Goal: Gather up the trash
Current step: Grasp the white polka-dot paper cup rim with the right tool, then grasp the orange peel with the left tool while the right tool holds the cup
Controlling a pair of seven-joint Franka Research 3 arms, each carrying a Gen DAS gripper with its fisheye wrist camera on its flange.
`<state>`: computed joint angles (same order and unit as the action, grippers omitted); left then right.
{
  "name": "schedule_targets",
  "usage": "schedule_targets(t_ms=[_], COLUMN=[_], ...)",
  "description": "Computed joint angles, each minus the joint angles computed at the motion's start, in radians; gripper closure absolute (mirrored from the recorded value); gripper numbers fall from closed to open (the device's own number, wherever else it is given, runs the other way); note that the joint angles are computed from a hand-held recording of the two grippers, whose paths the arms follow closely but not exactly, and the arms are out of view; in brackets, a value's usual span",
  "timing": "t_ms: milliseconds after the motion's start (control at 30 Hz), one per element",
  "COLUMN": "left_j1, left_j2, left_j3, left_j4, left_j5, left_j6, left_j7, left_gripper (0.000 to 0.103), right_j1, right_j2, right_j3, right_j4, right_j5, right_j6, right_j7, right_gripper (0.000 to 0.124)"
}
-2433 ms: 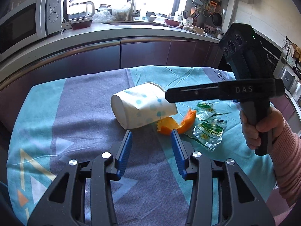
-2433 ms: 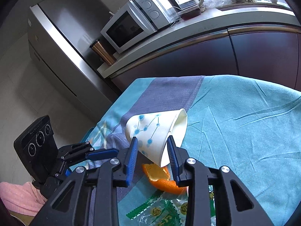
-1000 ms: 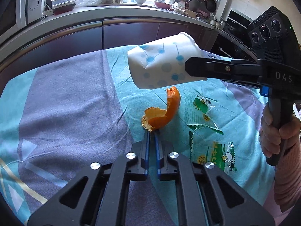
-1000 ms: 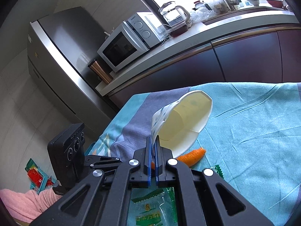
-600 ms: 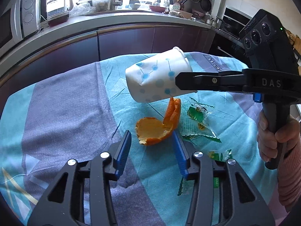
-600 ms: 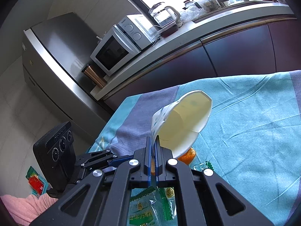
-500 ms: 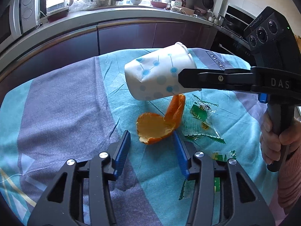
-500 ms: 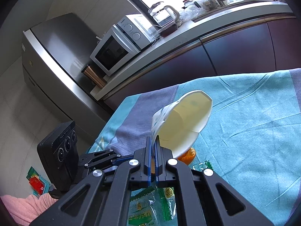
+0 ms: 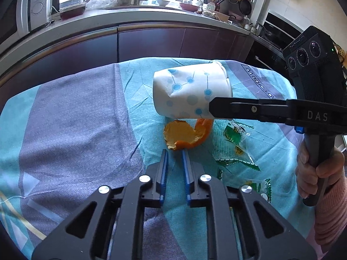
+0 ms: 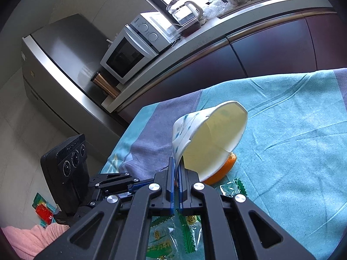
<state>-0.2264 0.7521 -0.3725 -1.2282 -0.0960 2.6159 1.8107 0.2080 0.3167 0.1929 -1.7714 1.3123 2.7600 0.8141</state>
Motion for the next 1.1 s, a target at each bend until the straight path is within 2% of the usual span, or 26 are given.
schedule_targets(t_ms=[33,100,167,367,433,600,867,900,1100], left_j1=[-0.001,-0.005,-0.008,-0.022,-0.022,-0.037,-0.016,-0.016,0.009], left_j2=[-0.003,-0.005,0.006,0.09,0.1,0.103,0.075,0.068,0.001], left_j3=[0.002,0.005,0.004,-0.006,-0.009,0.01,-0.007,-0.006,-0.017], left_j4=[-0.004,-0.002,0.019,0.158,0.172,0.183,0.128,0.117,0.002], left_j5=[0.003,0.007,0.009,-0.018,-0.03,-0.028,-0.052,-0.052,-0.065], left_j6=[0.009,0.011,-0.001,-0.103,-0.108,-0.107,-0.074,-0.067,0.003], left_j7=[0.001,-0.007,-0.009,-0.005,0.005,-0.003,0.007,0.005,0.008], left_gripper=[0.074,0.062,0.062,0.062,0.07,0.079,0.095,0.1,0.1], right_j1=[-0.001,-0.004,-0.003,-0.002,-0.001,-0.001,-0.001,-0.001,0.005], right_j2=[0.001,0.003,0.004,0.009,0.012,0.019,0.012,0.011,-0.012], right_j3=[0.0,0.002,0.001,-0.002,-0.003,0.001,0.006,0.008,0.013], right_j4=[-0.001,0.0,0.0,0.0,0.001,0.001,-0.003,-0.003,-0.01], right_j5=[0.003,0.014,0.016,0.009,-0.006,-0.034,-0.022,-0.017,0.037], right_j6=[-0.002,-0.005,-0.002,-0.012,-0.017,-0.02,-0.005,-0.001,0.023], right_j7=[0.001,-0.005,-0.005,0.006,0.02,0.045,0.031,0.022,-0.047], right_gripper=[0.122,0.122,0.122,0.122,0.122,0.122,0.122,0.122,0.122])
